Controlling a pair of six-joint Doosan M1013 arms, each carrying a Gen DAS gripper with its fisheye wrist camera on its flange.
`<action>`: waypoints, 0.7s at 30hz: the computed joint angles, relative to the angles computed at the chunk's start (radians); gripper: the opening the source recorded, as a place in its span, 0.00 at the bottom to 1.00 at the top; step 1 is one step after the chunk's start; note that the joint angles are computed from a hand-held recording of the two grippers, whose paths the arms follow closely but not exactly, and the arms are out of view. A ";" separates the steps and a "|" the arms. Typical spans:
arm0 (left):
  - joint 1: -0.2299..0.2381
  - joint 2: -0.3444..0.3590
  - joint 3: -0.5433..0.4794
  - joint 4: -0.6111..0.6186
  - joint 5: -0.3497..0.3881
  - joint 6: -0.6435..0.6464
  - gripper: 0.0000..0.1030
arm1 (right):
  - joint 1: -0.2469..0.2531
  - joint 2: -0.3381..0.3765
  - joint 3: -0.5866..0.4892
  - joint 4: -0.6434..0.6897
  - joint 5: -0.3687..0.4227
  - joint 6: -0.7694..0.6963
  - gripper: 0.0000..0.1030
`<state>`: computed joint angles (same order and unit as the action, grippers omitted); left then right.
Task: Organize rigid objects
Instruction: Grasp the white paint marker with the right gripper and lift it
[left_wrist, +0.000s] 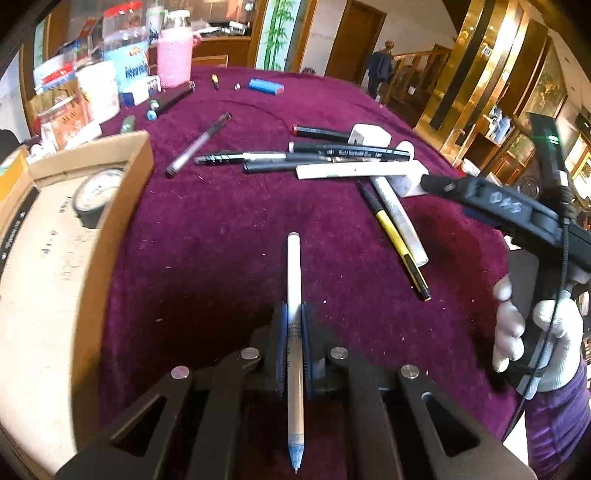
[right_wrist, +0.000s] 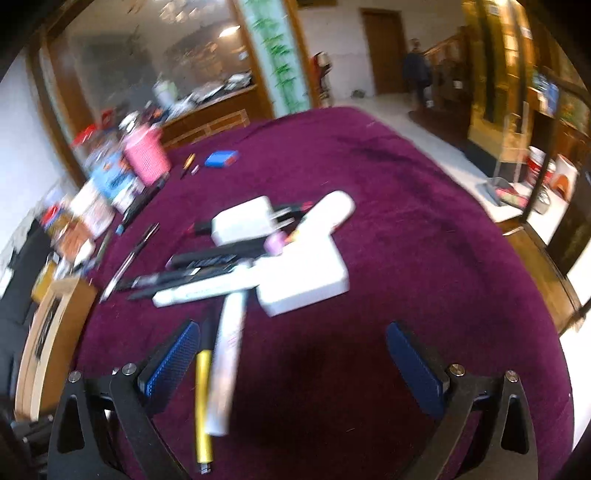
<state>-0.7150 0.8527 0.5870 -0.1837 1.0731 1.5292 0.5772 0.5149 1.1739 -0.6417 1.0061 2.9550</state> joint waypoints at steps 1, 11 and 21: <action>0.003 -0.010 0.016 -0.015 -0.014 0.007 0.07 | -0.001 0.017 -0.032 0.031 0.018 -0.055 0.90; 0.036 -0.067 0.109 -0.098 -0.086 0.018 0.07 | -0.005 0.160 -0.251 0.101 0.244 -0.277 0.34; 0.052 -0.109 0.175 -0.128 -0.129 0.019 0.07 | -0.009 0.098 -0.176 0.215 0.145 -0.285 0.14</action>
<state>-0.6632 0.7442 0.7622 -0.3117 0.9440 1.5482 0.5686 0.6131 0.9984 -0.4266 1.1507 2.6696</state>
